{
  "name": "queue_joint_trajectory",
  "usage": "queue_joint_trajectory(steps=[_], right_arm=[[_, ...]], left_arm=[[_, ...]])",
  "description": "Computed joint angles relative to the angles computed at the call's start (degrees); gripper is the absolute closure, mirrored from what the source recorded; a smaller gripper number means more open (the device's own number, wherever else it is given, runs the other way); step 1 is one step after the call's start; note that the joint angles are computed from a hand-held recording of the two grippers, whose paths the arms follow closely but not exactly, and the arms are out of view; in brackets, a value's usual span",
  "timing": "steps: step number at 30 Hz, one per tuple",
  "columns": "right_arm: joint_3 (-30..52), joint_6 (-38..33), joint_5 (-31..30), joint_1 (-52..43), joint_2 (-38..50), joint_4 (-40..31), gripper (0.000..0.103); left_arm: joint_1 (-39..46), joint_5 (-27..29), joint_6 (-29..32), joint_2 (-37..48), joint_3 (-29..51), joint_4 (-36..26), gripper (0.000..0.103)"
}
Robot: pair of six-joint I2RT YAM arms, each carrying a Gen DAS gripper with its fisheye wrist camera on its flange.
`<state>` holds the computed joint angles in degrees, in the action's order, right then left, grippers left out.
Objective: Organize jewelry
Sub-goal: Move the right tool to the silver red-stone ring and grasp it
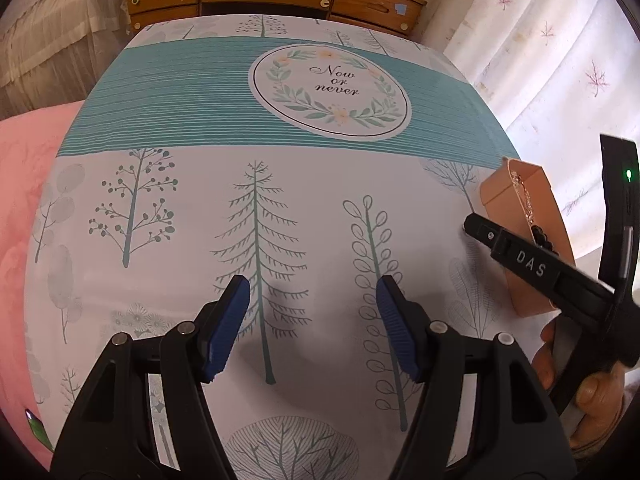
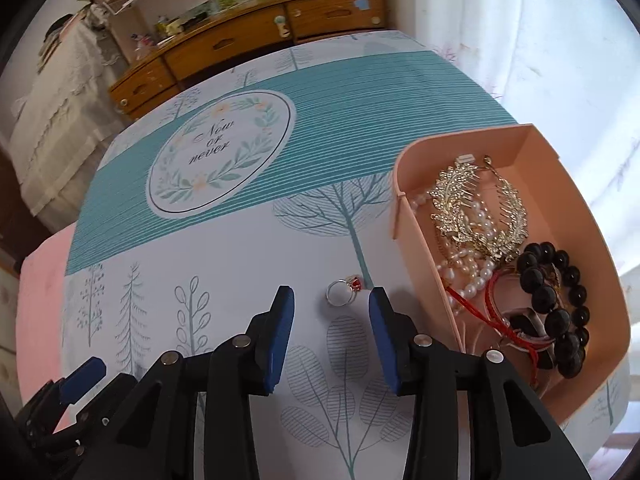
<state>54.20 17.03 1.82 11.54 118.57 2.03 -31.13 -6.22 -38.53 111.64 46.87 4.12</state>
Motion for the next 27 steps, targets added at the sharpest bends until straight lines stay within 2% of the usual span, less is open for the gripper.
queue_joint_trajectory(steps=[8, 10, 12, 17, 22, 27], right_arm=[[1.97, 7.54, 6.82, 4.81, 3.27, -1.49, 0.063], [3.12, 9.30, 9.91, 5.77, 4.49, -1.67, 0.059], [3.79, 9.89, 11.60, 6.33, 5.47, -1.06, 0.056], [5.09, 8.55, 15.05, 7.76, 7.78, 1.56, 0.055], [3.48, 2.57, 13.10, 6.95, 8.24, 7.39, 0.057], [-0.54, -3.11, 6.72, 4.27, 6.70, 13.38, 0.061]], left_arm=[[2.29, 2.01, 0.38, 0.47, -1.83, 3.01, 0.040], [2.61, 2.13, 0.51, 0.14, -2.45, 3.67, 0.040], [2.82, 2.25, 0.51, 0.06, -2.62, 3.91, 0.040], [3.14, 2.88, 0.83, 0.40, -2.54, 4.46, 0.040], [3.14, 2.99, 0.88, 0.65, -2.77, 5.57, 0.040], [3.20, 2.71, 0.62, 0.40, -3.96, 6.94, 0.040]])
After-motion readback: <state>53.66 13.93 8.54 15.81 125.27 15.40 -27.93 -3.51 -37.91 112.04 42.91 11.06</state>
